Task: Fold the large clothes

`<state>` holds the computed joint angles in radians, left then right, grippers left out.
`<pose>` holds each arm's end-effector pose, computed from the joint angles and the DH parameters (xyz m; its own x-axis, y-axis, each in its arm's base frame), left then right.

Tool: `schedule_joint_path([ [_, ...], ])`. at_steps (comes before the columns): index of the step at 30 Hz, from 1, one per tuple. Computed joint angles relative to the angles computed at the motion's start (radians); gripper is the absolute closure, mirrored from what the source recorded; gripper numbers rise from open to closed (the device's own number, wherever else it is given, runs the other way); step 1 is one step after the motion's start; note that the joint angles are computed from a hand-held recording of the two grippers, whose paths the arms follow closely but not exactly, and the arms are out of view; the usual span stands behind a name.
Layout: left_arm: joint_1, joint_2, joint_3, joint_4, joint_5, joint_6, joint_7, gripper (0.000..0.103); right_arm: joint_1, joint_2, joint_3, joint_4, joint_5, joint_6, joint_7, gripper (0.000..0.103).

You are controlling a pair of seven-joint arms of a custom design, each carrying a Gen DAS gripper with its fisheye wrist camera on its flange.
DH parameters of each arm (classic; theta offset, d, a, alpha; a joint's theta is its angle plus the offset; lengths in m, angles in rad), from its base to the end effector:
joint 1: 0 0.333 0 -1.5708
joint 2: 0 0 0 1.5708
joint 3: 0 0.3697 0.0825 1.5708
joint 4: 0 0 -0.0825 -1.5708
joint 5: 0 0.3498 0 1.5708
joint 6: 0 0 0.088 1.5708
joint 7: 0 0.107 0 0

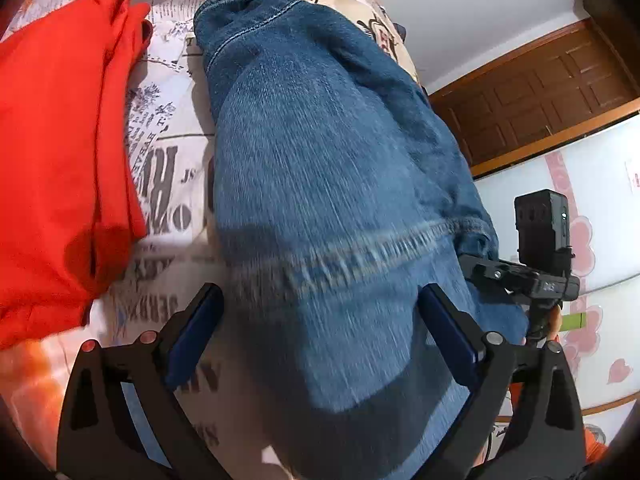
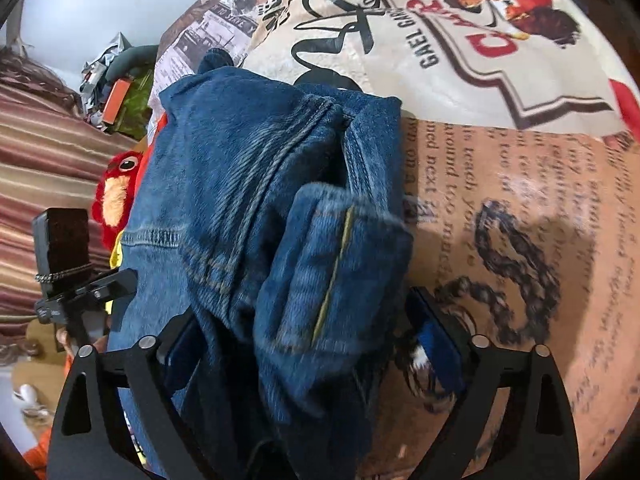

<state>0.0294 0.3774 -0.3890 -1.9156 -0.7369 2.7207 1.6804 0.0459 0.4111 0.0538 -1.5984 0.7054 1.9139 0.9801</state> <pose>0.6224 -0.1769 0.4213 0.0885 -0.8011 0.5919 -0.9321 -0.2762 -0.2344 0.6525 0.1058 0.4668 0.3761 -0.7086 -0.5970 -0.9247 -0.3282 -0.1929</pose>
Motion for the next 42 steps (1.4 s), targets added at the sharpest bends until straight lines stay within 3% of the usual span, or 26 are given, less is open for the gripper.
schedule_joint_path([
  [5, -0.043, 0.030, 0.033, 0.047, 0.114, -0.008, -0.078, 0.002, 0.005, 0.004, 0.003, 0.007, 0.007, 0.007, 0.017, 0.008],
  [8, -0.034, 0.034, 0.013, 0.057, 0.131, -0.016, -0.093, 0.003, 0.008, -0.003, 0.003, -0.002, 0.011, 0.022, 0.023, 0.015],
  [9, -0.018, 0.033, -0.009, 0.057, 0.114, -0.020, -0.069, 0.008, 0.007, -0.010, 0.004, -0.012, 0.018, 0.026, 0.025, 0.020],
  [13, -0.064, 0.011, 0.024, 0.053, 0.204, -0.010, -0.124, 0.021, 0.013, -0.044, 0.002, -0.047, 0.021, 0.053, 0.023, 0.038],
  [15, -0.079, -0.002, 0.033, 0.052, 0.234, -0.004, -0.165, 0.036, 0.026, -0.069, 0.000, -0.069, 0.012, 0.078, 0.024, 0.045],
  [18, -0.058, -0.031, 0.007, 0.045, 0.208, 0.004, -0.156, 0.049, 0.036, -0.110, -0.002, -0.093, 0.004, 0.100, 0.021, 0.056],
  [21, -0.073, -0.074, 0.013, 0.036, 0.221, 0.013, -0.149, 0.056, 0.036, -0.145, -0.001, -0.103, 0.026, 0.101, 0.004, 0.065],
  [27, -0.111, -0.182, 0.044, -0.030, 0.254, 0.081, -0.170, 0.058, 0.062, -0.219, -0.002, -0.125, 0.050, 0.122, -0.007, 0.066],
  [32, -0.082, -0.294, 0.079, -0.093, 0.101, 0.101, -0.025, 0.059, 0.085, -0.254, 0.004, -0.114, 0.105, 0.140, -0.020, 0.066],
  [37, -0.104, -0.418, 0.167, -0.196, -0.020, 0.139, 0.083, 0.059, 0.137, -0.260, 0.029, -0.086, 0.136, 0.187, -0.028, 0.066],
  [42, -0.119, -0.476, 0.271, -0.234, 0.008, 0.143, 0.092, 0.059, 0.193, -0.201, 0.063, -0.018, 0.158, 0.232, -0.009, 0.066],
])
